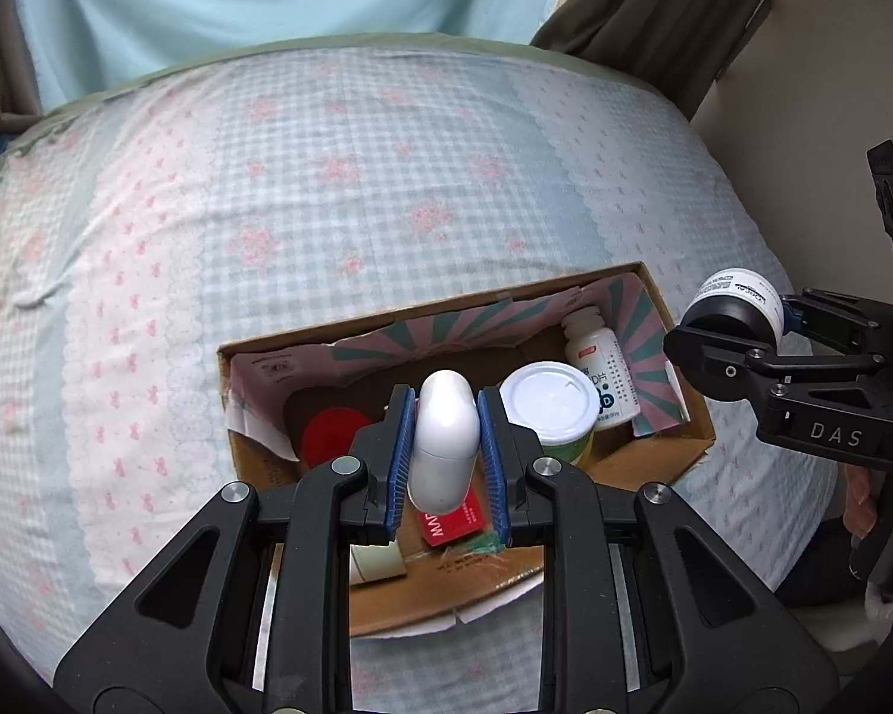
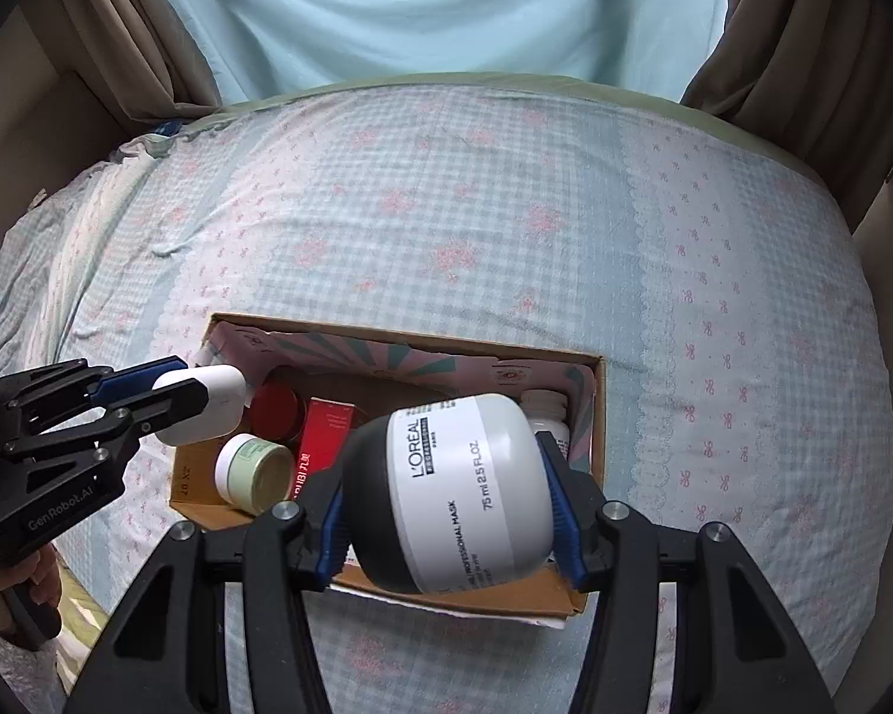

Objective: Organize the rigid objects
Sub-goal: 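Carry the earbud case and L'Oreal jar into the box and release both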

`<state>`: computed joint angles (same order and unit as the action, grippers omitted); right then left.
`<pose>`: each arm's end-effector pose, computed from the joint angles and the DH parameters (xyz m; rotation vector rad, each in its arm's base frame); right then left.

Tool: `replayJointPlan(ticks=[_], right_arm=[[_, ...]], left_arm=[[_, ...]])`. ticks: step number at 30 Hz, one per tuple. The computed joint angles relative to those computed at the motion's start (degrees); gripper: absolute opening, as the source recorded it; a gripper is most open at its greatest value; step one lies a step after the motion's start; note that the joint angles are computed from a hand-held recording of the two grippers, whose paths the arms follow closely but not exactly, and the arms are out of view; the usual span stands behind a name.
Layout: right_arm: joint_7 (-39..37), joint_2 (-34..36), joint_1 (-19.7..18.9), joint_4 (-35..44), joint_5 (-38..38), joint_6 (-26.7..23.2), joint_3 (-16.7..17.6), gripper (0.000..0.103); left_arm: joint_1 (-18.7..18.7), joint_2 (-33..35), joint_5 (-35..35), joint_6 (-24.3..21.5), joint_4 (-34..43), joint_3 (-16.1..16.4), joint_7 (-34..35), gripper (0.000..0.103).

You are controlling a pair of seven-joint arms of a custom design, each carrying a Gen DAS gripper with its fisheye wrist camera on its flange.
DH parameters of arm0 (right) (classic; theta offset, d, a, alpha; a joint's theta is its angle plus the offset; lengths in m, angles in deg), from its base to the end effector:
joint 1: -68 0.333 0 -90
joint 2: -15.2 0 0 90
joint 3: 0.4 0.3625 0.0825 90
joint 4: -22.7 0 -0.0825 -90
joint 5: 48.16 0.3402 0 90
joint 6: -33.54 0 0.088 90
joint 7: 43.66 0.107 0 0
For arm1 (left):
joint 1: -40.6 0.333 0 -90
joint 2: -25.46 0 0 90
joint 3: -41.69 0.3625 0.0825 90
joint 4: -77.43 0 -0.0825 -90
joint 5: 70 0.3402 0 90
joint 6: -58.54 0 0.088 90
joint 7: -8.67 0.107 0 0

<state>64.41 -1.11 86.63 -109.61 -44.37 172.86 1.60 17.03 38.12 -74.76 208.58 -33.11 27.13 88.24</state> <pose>0.4135 0.1577 0.5656 -1.9484 1.9406 -0.1918 0.4931 -0.3684 0.4994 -1.6488 2.4931 -0.7349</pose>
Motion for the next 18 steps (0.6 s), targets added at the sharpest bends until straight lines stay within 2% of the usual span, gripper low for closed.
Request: replayJointPlan(ticks=[8,13,14,15,16,17,18], right_arm=[[-3.04,7.59,-1.16,-0.24,1.87,3.62,-0.83,0.05],[-3.67,11.13,-2.22,0.71,3.73,3.65,-0.33,0.051],[-4.93,11.19,-2.25,0.4,5.8,4.18,-0.48,0.052],[-5.67,10.96,-2.34,-0.05,7.13,4.87,-0.51,0.063],[-5.74,10.56,-2.45,-0.54,7.58,5.6,-0.4,0.084],[-5.53,10.08,-2.56,-1.06,7.69,6.34,-0.3,0.096],[-5.14,9.64,-2.64,-1.45,7.55,6.95,-0.21,0.103]], left_arm=[[-0.93,8.88,-0.05,-0.4,5.44,0.56,1.56,0.019],[-4.09,10.26,4.87,-1.97,7.1,4.0,-3.53,0.022],[-4.54,9.97,6.13,-1.64,6.84,4.48,-4.59,0.037],[-4.37,9.62,6.5,-0.83,6.35,4.35,-4.84,0.058],[-4.24,9.3,6.86,-0.28,5.95,4.28,-5.11,0.099],[-4.32,8.8,7.5,1.92,4.84,4.43,-5.71,0.103],[-3.75,8.68,6.97,1.81,4.79,3.8,-5.1,0.103]])
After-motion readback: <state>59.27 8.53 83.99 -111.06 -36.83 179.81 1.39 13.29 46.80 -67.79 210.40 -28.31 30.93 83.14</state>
